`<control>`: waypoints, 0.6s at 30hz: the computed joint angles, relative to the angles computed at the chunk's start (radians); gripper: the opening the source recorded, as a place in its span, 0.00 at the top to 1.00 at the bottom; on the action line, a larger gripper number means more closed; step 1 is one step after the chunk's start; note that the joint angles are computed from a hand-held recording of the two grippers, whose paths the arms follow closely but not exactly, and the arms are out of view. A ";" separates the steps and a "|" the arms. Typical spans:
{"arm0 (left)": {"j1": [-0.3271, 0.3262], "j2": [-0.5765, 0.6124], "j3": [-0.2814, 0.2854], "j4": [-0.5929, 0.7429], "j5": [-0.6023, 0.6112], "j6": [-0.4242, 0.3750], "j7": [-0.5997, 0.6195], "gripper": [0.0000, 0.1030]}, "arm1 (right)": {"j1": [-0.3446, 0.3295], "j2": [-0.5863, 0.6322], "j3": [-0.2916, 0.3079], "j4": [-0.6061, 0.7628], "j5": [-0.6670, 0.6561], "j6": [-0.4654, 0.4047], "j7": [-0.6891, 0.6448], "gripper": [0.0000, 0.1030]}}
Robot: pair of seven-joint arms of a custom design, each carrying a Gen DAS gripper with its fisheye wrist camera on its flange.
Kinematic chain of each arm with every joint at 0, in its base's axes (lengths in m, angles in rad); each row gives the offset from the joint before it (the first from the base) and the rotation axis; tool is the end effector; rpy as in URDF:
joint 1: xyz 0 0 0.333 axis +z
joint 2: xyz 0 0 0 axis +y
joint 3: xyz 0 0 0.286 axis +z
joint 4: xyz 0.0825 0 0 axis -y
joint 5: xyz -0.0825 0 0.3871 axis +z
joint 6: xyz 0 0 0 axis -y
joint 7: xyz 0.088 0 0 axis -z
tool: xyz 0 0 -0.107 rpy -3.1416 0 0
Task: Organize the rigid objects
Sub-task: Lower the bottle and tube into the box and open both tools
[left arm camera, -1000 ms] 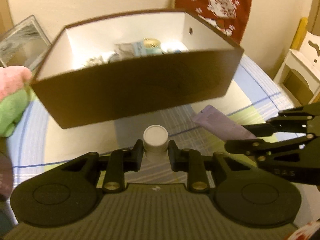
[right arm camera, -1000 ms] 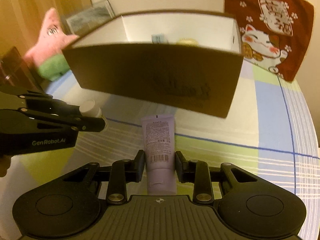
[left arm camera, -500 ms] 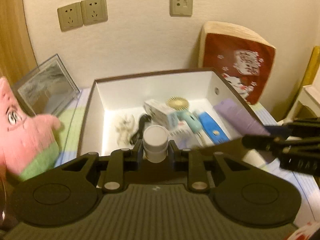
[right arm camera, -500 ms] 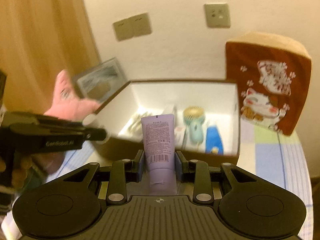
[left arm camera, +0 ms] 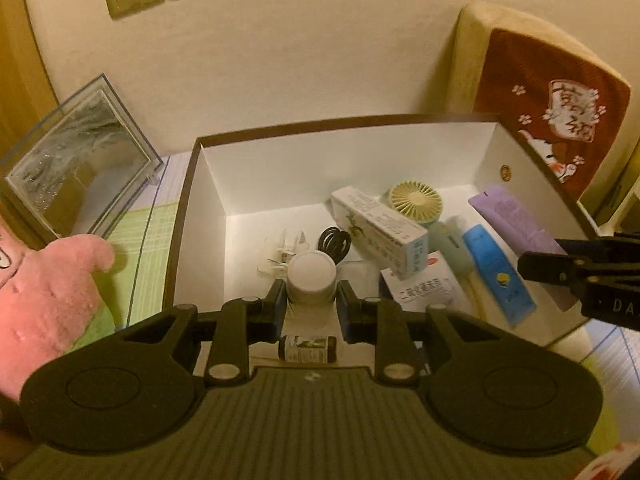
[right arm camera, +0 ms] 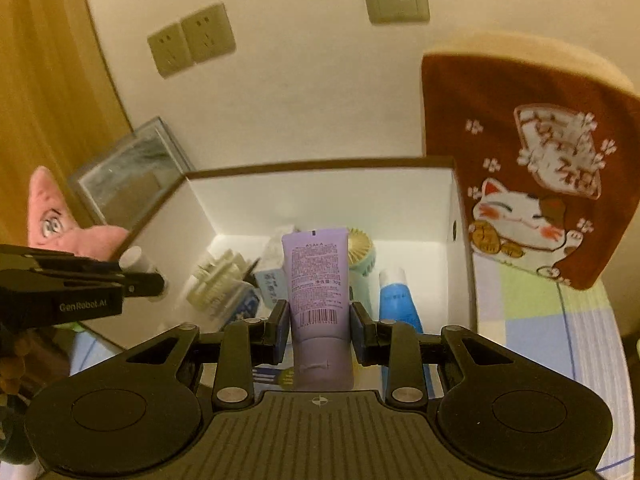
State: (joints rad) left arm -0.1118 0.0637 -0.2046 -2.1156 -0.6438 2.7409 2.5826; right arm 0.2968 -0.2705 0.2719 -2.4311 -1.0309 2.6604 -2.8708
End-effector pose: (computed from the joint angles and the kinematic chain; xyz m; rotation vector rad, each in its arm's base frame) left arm 0.5705 -0.1607 0.4099 -1.0219 2.5087 -0.8531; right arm 0.4012 0.2869 0.4140 -1.2886 2.0163 -0.6485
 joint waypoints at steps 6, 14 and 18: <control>0.000 0.056 -0.007 0.045 0.092 0.002 -0.064 0.76 | -0.005 0.063 -0.028 0.023 0.020 0.027 0.001 0.69; 0.017 0.053 -0.025 0.049 0.086 -0.001 -0.070 0.62 | 0.001 0.096 -0.049 0.045 0.005 0.022 0.047 0.68; 0.021 0.017 -0.018 0.031 0.056 -0.034 -0.073 0.59 | 0.005 0.077 -0.057 0.036 0.017 0.038 0.039 0.64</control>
